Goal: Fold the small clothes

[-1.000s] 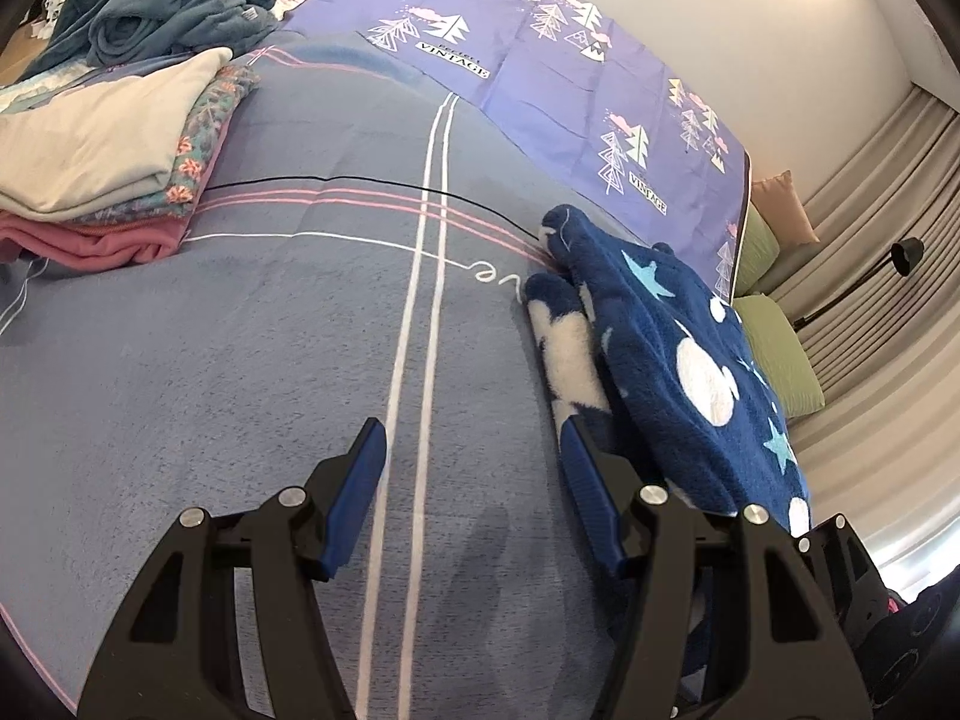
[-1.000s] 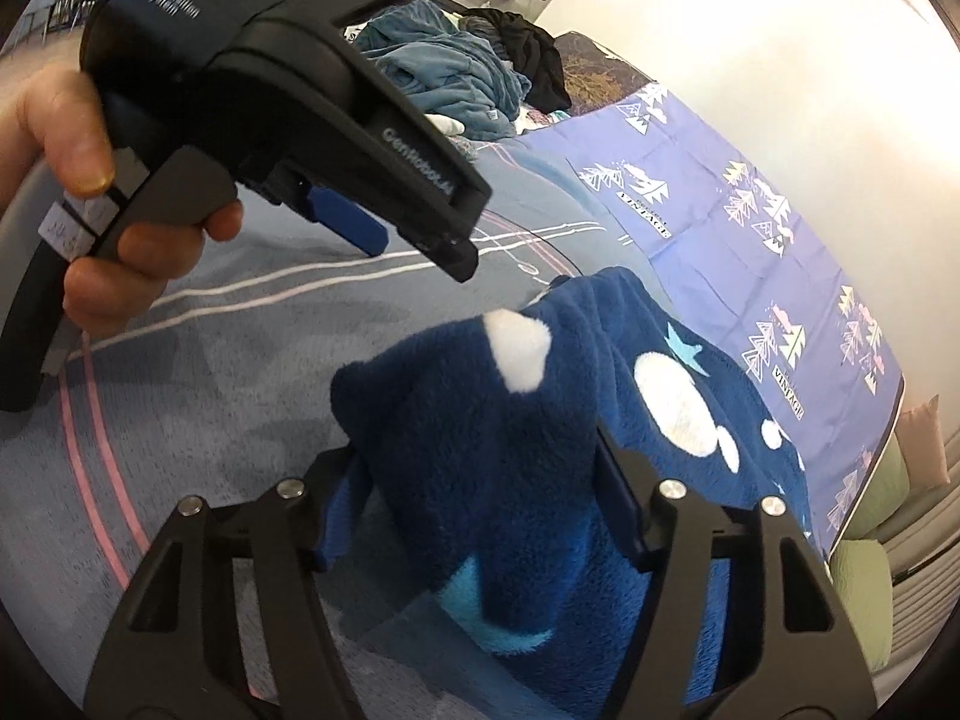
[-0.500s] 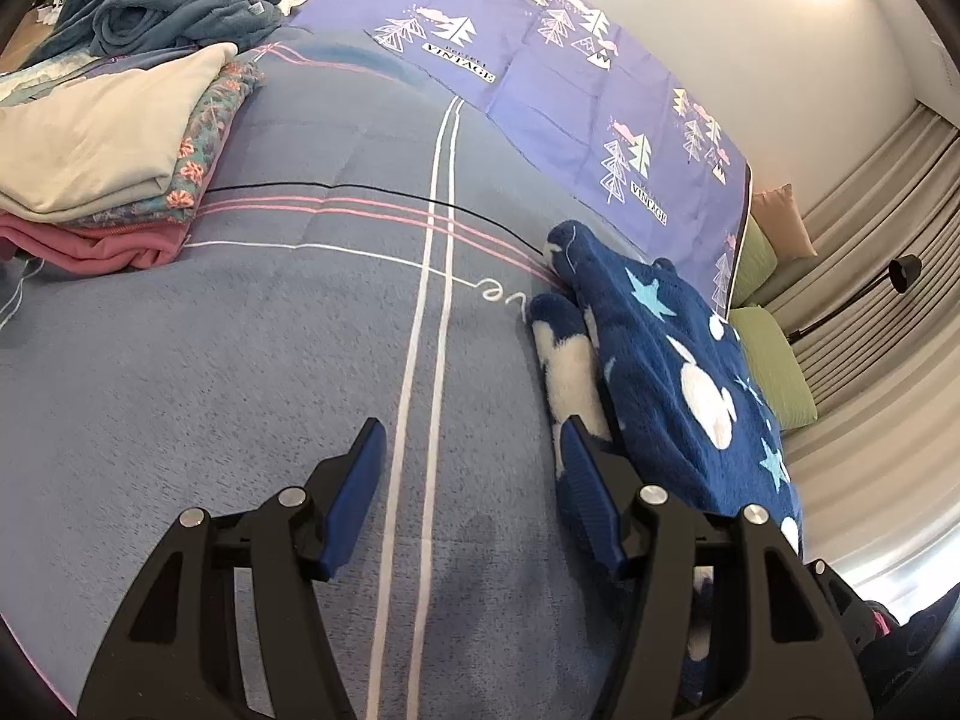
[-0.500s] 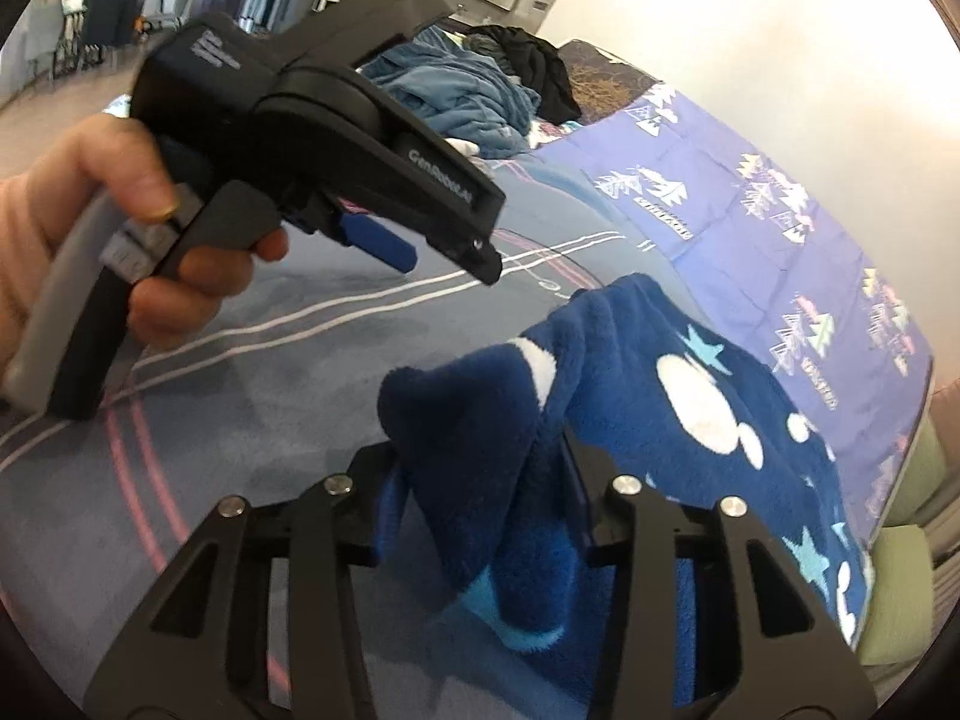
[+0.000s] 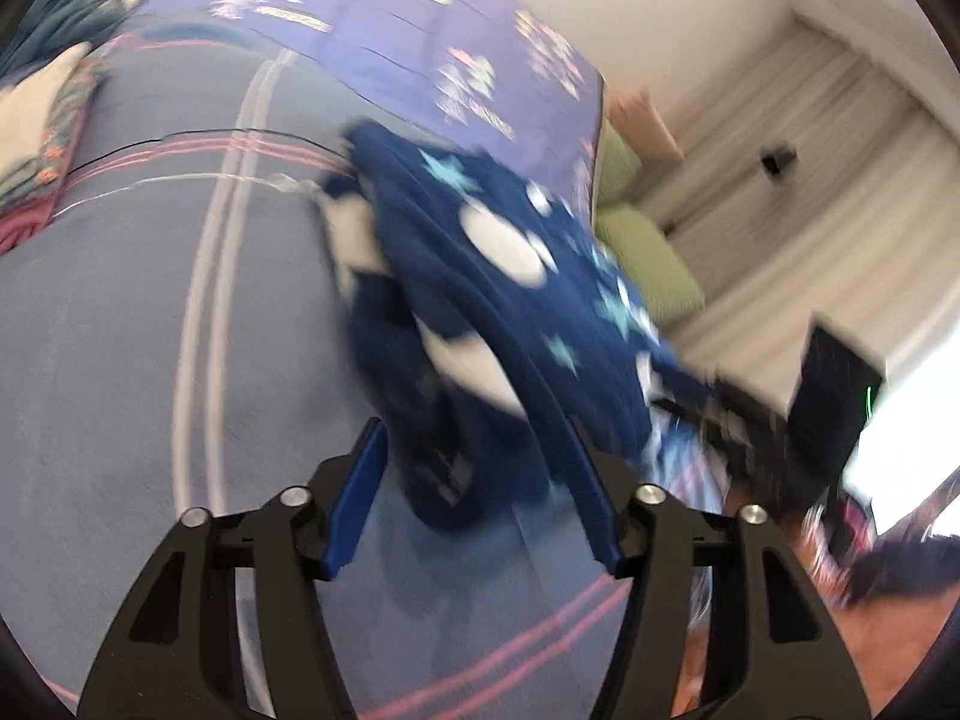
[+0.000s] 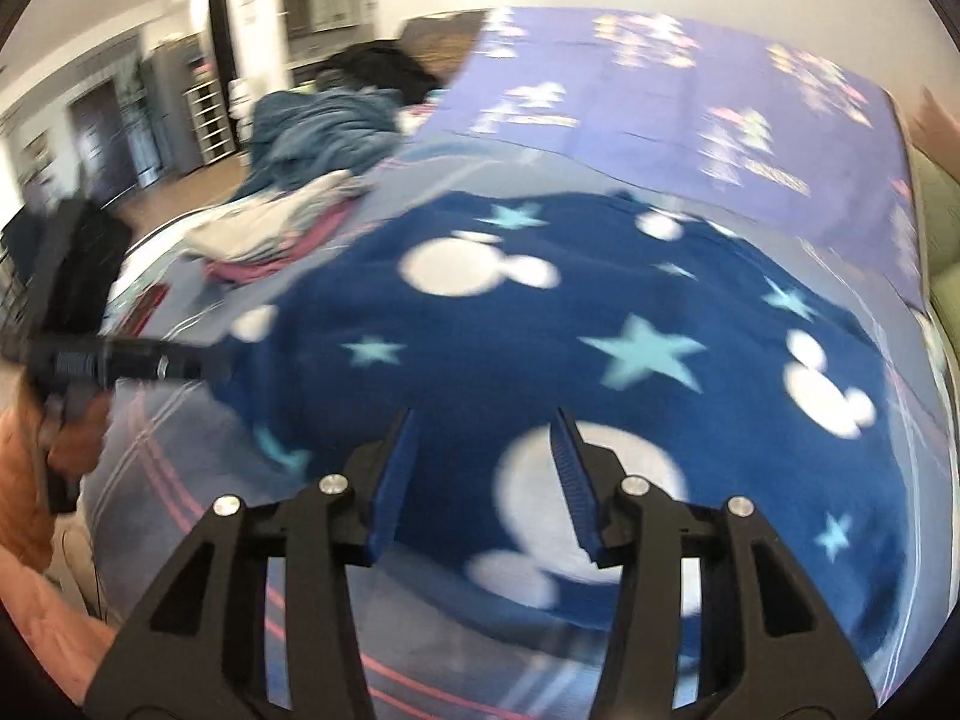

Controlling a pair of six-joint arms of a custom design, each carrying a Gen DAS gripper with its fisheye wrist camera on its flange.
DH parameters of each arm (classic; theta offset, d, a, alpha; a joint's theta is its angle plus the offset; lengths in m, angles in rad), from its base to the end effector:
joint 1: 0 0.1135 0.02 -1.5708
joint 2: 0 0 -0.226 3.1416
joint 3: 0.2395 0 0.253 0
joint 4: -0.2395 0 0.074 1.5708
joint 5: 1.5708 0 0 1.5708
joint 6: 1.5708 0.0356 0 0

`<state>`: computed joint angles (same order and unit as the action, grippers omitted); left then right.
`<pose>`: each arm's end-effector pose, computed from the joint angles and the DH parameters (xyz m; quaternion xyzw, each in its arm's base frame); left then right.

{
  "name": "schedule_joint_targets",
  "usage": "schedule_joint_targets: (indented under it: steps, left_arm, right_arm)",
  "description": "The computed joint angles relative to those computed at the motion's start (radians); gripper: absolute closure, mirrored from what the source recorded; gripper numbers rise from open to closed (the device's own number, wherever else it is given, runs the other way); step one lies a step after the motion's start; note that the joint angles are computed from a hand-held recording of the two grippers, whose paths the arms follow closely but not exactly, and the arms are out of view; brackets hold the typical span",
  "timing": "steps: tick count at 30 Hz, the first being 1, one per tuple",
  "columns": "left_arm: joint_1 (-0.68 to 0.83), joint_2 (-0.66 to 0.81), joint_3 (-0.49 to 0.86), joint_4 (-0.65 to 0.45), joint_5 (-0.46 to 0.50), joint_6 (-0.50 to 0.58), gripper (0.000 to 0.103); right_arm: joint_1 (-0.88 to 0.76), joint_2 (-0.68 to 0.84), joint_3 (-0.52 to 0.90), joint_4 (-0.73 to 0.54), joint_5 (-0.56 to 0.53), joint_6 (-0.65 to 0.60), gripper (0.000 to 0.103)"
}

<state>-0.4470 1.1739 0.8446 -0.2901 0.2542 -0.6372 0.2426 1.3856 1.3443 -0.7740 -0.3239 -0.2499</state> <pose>0.2422 -0.1261 0.2363 -0.0259 0.8833 -0.3309 0.3310 0.2888 0.0831 0.3070 -0.2813 0.8752 0.1485 0.3645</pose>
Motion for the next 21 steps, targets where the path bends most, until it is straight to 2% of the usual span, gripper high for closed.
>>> schedule_joint_targets:
  steps: [2, 3, 5, 9, 10, 11, 16, 17, 18, 20, 21]
  left_arm:
    - [-0.079, 0.076, 0.080, -0.105, -0.143, 0.028, 0.094]
    - [-0.088, 0.107, 0.106, -0.137, -0.165, 0.011, 0.094]
    - [-0.077, 0.087, 0.083, -0.129, -0.161, -0.037, 0.095]
    - [-0.025, 0.017, -0.032, -0.065, -0.083, -0.057, 0.094]
    - [-0.035, 0.014, -0.048, -0.044, -0.091, -0.066, 0.094]
    - [-0.052, 0.008, -0.052, -0.035, -0.115, -0.062, 0.094]
    - [-0.070, -0.007, 0.056, -0.130, -0.176, -0.014, 0.094]
    - [-0.075, -0.011, 0.090, -0.132, -0.216, 0.009, 0.094]
    - [-0.076, -0.013, 0.109, -0.122, -0.227, 0.021, 0.094]
    - [-0.074, 0.011, 0.153, -0.078, -0.239, 0.041, 0.094]
    - [-0.073, 0.059, 0.187, -0.055, -0.248, 0.040, 0.093]
  right_arm:
    - [-0.019, 0.016, -0.001, 0.000, 0.016, 0.014, 0.056]
    - [-0.029, 0.024, 0.000, 0.000, 0.024, 0.017, 0.057]
    - [-0.056, 0.033, 0.001, -0.001, 0.023, 0.005, 0.057]
    - [-0.108, 0.028, -0.004, -0.015, -0.011, -0.020, 0.057]
    - [-0.117, 0.023, -0.003, -0.019, -0.013, -0.018, 0.056]
    - [-0.134, 0.019, 0.002, -0.023, -0.019, -0.010, 0.050]
    - [-0.314, 0.026, 0.042, -0.001, -0.065, 0.062, 0.047]
    - [-0.361, 0.055, 0.067, 0.003, -0.056, 0.090, 0.055]
    - [-0.395, 0.084, 0.089, 0.000, -0.059, 0.110, 0.069]
    - [-0.467, 0.194, 0.167, -0.053, -0.101, 0.134, 0.081]
    - [-0.485, 0.251, 0.197, -0.084, -0.080, 0.133, 0.085]
